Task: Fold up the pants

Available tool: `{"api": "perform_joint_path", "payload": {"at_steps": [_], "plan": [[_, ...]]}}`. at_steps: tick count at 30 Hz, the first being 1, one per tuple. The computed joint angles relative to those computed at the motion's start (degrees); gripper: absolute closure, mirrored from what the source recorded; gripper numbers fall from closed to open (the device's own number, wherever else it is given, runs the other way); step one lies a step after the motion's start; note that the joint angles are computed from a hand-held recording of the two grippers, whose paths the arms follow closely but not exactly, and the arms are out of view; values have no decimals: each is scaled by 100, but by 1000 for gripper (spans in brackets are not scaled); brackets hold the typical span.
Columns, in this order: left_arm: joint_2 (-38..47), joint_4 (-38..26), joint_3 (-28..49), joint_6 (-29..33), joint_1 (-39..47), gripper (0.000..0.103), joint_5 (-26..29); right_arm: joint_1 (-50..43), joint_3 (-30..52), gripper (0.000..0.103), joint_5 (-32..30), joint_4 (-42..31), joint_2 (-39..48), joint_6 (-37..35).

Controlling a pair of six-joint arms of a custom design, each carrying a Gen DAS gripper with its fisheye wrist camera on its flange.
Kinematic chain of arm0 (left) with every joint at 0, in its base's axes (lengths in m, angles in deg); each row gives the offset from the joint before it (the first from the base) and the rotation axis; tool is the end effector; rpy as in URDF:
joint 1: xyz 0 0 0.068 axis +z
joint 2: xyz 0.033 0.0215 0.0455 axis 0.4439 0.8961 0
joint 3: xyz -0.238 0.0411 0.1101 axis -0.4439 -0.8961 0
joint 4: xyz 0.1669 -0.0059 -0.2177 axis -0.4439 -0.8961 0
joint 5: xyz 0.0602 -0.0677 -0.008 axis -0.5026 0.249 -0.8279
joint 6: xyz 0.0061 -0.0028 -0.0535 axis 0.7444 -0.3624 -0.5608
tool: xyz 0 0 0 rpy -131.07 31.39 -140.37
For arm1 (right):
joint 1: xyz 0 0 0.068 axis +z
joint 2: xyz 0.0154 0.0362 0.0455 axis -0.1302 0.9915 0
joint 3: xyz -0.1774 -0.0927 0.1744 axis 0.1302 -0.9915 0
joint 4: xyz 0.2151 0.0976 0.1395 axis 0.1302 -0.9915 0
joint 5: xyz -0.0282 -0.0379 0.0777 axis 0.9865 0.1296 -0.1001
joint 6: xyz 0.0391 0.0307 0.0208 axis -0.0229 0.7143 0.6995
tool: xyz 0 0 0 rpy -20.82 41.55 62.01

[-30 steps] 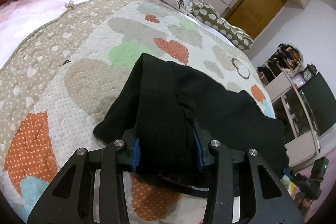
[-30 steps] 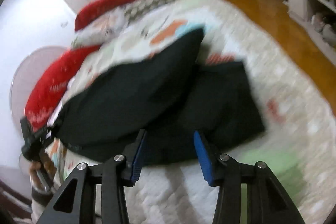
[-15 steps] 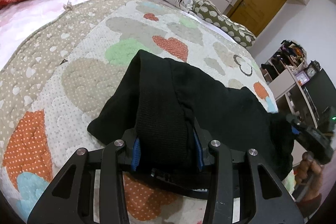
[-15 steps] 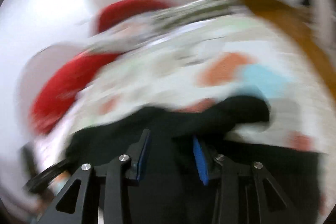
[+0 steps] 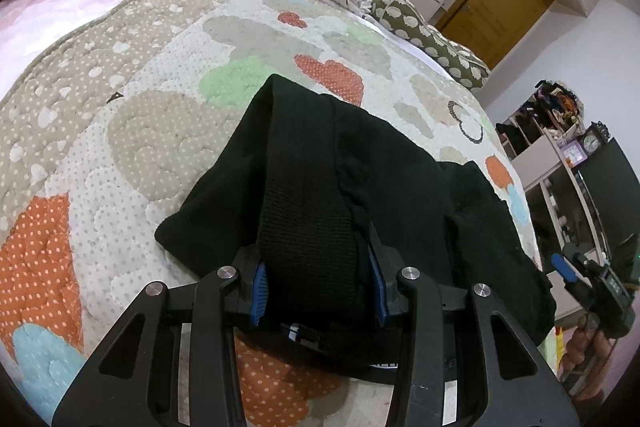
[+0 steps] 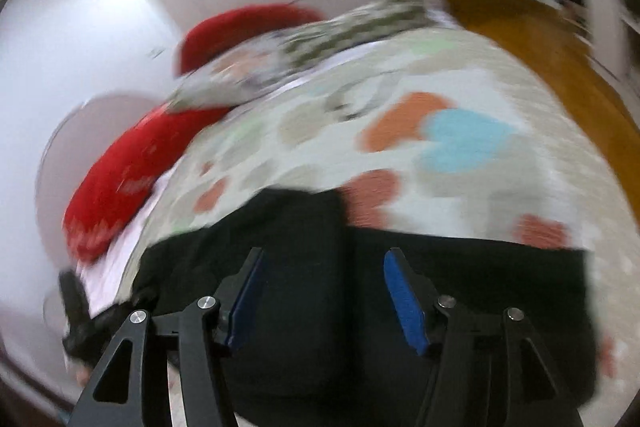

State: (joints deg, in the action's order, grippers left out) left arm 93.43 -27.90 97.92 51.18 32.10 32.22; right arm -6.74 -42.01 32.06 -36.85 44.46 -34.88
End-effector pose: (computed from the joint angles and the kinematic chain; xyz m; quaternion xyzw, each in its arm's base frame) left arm 0.3685 0.0182 0.0449 0.0300 0.9259 -0.2501 0.2816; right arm 0.2454 0.0113 0.0842 0.1416 0.8869 0.1976 0.3928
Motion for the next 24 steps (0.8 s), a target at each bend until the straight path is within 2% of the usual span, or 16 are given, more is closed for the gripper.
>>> {"api": "perform_joint_path", "payload": {"at_steps": [4, 8, 12, 13, 14, 15, 16, 17, 19, 20, 21, 22, 23, 24], "plan": [[-11, -50, 26, 25, -12, 64, -14, 1214, 460, 40, 86, 72, 439, -550], [-16, -27, 3, 48, 3, 64, 52, 2391, 903, 36, 940, -309, 953, -1108], [-1, 6, -4, -13, 19, 62, 124, 2927, 1652, 37, 1606, -615, 1956, -1349], [2, 0, -5, -42, 37, 56, 202, 3024, 1913, 44, 1992, -820, 2275, -1379], [4, -2, -9, -59, 47, 46, 272, 2950, 1998, 55, 1991, -889, 2403, -1317], [-1, 4, -38, -67, 60, 41, 433, 2810, 1890, 69, 1793, -698, 2373, -1176], [-27, 67, -111, -62, 52, 33, 504, 2586, 1669, 80, 1474, -422, 2202, -949], [-50, 123, -156, -43, 26, 30, 508, 2391, 1543, 88, 1263, -270, 2072, -776], [-127, 273, -270, 78, -130, 30, 219, 1915, 1108, 90, 813, 228, 1714, -417], [-120, 277, -261, 135, -192, 32, 111, 1597, 804, 91, 543, 469, 1412, -198], [-102, 283, -239, 168, -255, 37, -3, 1350, 549, 91, 351, 622, 1131, -41], [-96, 232, -195, 168, -320, 56, -222, 979, 176, 91, 96, 824, 724, 133], [-69, 168, -136, 193, -329, 69, -322, 735, -92, 91, -36, 841, 318, 221], [-45, -49, 2, 267, -248, 69, -195, 479, -333, 92, -154, 784, -105, 277]]}}
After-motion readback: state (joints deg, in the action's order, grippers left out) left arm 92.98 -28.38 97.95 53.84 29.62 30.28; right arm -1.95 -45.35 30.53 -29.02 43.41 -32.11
